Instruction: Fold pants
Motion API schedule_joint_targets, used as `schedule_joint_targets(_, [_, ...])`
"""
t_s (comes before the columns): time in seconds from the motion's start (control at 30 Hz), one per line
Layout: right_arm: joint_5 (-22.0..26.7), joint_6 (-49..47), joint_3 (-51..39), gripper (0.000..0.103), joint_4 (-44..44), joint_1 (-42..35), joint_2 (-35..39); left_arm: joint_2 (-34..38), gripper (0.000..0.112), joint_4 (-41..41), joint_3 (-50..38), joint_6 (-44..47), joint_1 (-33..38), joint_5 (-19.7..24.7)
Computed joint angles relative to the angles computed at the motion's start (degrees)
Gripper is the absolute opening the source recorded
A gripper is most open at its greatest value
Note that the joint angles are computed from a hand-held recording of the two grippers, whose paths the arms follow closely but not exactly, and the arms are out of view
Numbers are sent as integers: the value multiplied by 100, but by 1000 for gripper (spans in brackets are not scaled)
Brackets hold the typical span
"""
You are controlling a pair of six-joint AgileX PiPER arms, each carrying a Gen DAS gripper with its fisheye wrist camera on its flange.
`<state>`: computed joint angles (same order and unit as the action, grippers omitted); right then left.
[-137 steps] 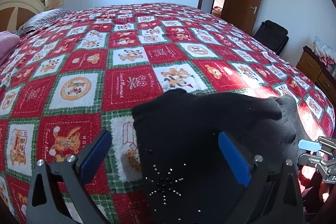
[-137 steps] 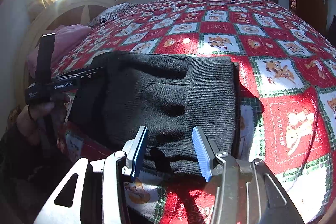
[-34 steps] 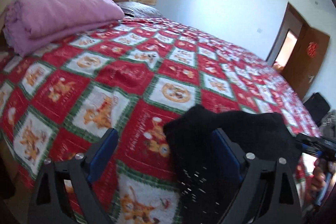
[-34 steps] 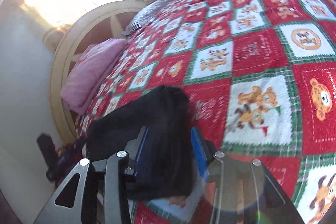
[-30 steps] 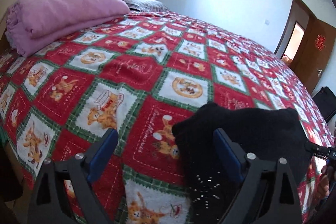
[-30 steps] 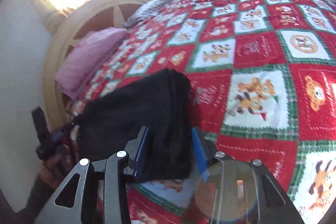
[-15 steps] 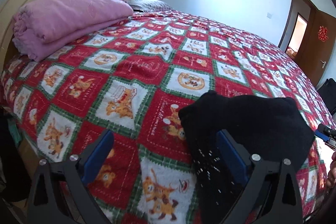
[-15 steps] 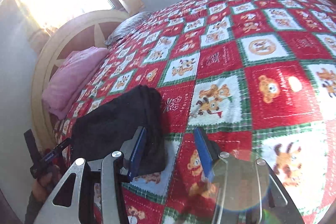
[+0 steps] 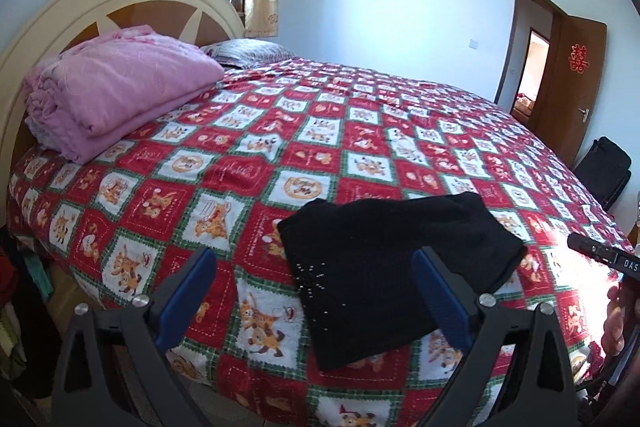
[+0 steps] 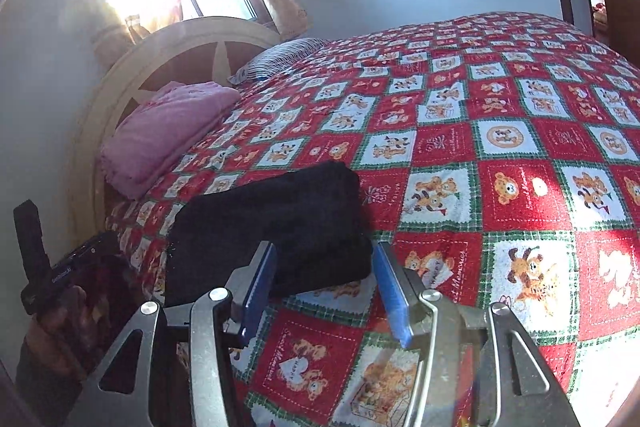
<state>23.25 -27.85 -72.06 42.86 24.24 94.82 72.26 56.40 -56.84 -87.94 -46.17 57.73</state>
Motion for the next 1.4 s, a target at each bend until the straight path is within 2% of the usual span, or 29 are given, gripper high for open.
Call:
schedule_joint_targets(0.17, [-330, 388, 187, 54, -675, 382, -478, -40, 100, 216, -129, -148, -468, 363])
schedule_joint_targets(0.3, [-382, 574, 259, 57, -940, 523, -757, 3, 101, 362, -256, -163, -721, 633])
schedule_joint_targets(0.57, [-679, 2094, 334, 58, -2611, 807, -1080, 10, 103, 605, -352, -376, -1038, 943])
schedule_joint_targets(0.67, [-760, 2580, 351, 62, -3161, 891, -1138, 5, 103, 625, -361, -397, -1059, 944])
schedule_joint_targets(1.4, [-914, 3259, 422, 63, -3831, 1005, -1274, 65, 103, 558, -468, -319, -1106, 1021])
